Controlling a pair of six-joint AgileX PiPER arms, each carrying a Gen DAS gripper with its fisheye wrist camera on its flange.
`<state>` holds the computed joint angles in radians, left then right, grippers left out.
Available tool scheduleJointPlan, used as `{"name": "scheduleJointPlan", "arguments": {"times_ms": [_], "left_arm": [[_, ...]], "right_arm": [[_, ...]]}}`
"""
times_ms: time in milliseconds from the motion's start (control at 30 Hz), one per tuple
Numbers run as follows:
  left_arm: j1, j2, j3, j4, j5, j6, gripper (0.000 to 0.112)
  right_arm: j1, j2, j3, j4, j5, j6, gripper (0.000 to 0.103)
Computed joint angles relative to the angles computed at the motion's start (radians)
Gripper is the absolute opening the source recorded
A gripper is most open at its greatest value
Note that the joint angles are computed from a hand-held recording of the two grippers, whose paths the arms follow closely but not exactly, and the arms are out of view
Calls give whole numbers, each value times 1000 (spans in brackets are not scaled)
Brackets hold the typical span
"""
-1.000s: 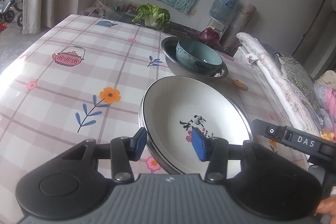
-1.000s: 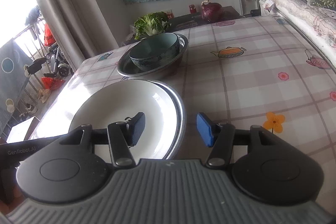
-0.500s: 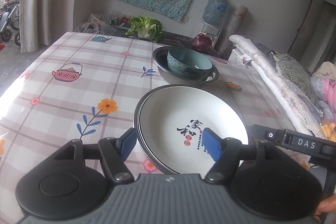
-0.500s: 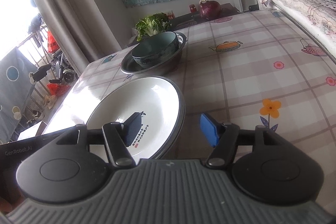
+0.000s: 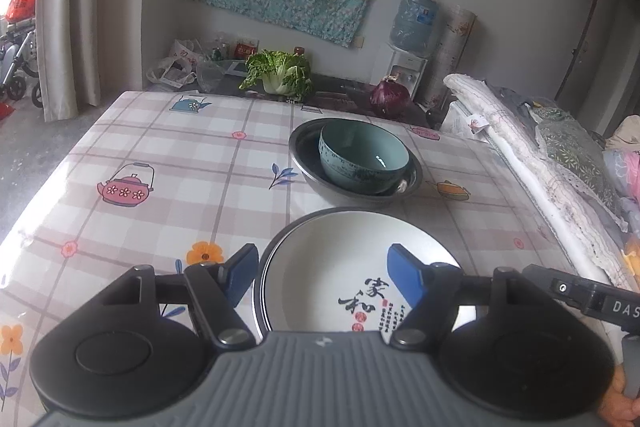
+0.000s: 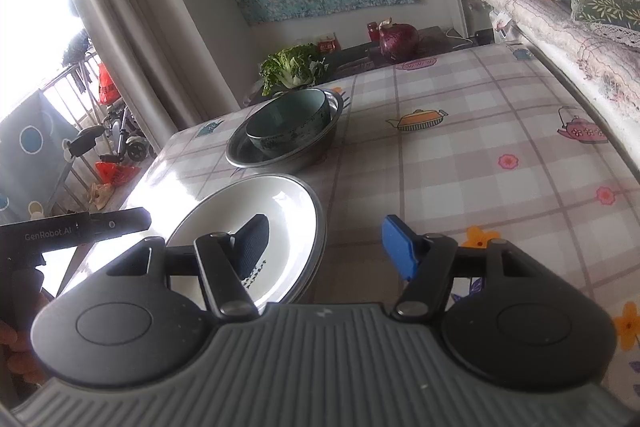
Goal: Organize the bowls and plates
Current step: 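Open both grippers to release the white printed plate, then move both grippers to the steel bowl rim holding the teal bowl and close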
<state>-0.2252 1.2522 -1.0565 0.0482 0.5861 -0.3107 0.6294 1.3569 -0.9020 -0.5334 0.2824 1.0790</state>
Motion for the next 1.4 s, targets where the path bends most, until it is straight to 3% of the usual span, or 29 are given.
{"name": "scheduleJointPlan", "arguments": {"times_ms": [300, 567, 733, 867, 1033, 1233, 1400], "left_arm": [[41, 162, -160, -33, 1, 30, 71], [91, 372, -352, -58, -6, 86, 54], [114, 516, -490, -86, 25, 117, 50], [138, 631, -620, -147, 92, 156, 48], [162, 705, -697, -221, 130, 211, 47], [174, 756, -747, -268, 160, 258, 22], [176, 769, -752, -304, 159, 281, 15]], "right_arm": [[-133, 79, -138, 414, 5, -498, 63], [-213, 328, -433, 641, 64, -788, 60], [-238, 554, -715, 658, 156, -831, 54], [-253, 737, -959, 633, 260, -824, 48], [-265, 891, -1173, 657, 364, -851, 41], [-263, 974, -1281, 690, 409, -890, 33], [-260, 1024, -1368, 699, 454, -901, 27]]}}
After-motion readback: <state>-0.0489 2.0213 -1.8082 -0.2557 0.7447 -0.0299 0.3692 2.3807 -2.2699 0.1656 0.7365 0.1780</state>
